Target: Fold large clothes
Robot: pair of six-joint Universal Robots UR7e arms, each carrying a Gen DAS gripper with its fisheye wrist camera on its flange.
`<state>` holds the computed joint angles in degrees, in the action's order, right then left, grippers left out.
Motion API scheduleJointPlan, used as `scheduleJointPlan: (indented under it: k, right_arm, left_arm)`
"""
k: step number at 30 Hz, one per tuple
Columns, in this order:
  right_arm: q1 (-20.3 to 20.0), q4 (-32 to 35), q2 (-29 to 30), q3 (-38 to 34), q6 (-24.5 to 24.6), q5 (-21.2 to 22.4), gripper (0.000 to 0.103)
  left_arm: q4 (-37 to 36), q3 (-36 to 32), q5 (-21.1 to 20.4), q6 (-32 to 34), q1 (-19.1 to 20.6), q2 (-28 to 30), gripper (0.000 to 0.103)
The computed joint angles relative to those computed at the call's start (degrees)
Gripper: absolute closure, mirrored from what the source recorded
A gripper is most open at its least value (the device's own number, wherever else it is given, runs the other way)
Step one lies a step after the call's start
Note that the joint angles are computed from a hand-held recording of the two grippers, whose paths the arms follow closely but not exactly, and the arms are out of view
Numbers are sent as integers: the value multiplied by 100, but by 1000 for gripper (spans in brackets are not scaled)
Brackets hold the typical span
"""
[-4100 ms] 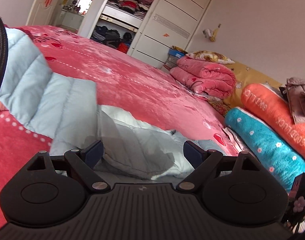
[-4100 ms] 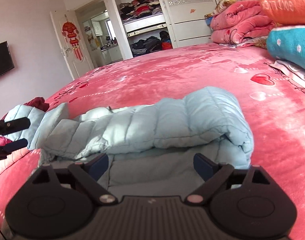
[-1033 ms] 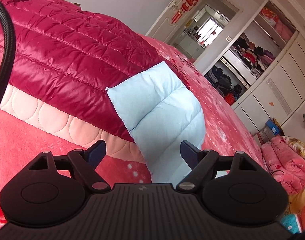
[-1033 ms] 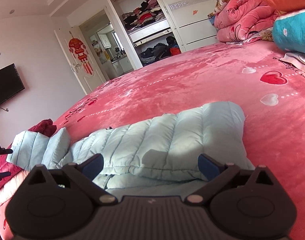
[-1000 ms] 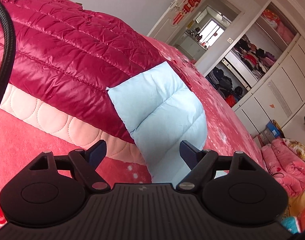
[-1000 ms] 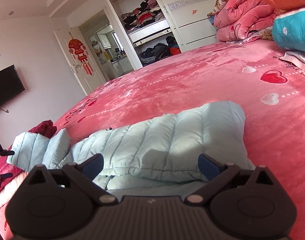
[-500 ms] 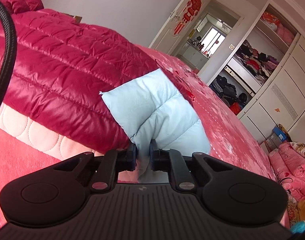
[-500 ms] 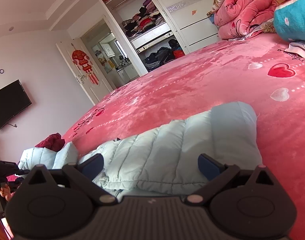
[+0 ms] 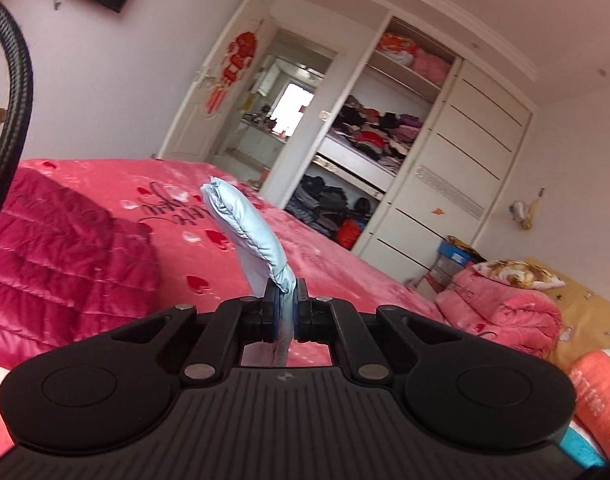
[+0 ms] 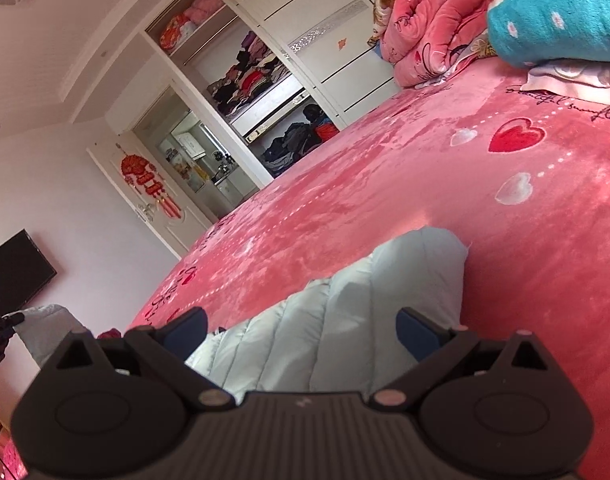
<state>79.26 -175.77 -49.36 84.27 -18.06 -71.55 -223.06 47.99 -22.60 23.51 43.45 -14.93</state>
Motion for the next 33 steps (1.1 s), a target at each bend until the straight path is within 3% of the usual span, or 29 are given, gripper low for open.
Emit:
scheduleJointPlan:
  k: [6, 15, 21, 26, 28, 33]
  right_arm:
    - [-70, -308, -32, -32, 284, 23, 3]
    - [-221, -622, -61, -143, 759, -74, 3]
    - [-269, -587, -45, -224, 928, -59, 3]
    - [-255, -483, -41, -248, 860, -24, 3]
    - [-252, -443, -39, -247, 864, -12, 3]
    - [-246, -386, -46, -237, 866, -2, 3]
  left_arm:
    - [1852, -735, -805, -779, 9, 464, 100]
    - [4290, -1535, -1519, -1658, 235, 1104, 100]
    - [4913, -788, -1824, -2084, 319, 912, 99]
    - [5432, -641, -1984, -2108, 378, 931, 99]
    - [5380, -258, -1981, -2132, 351, 775, 98]
    - [5450, -39, -1997, -2269, 401, 703, 98]
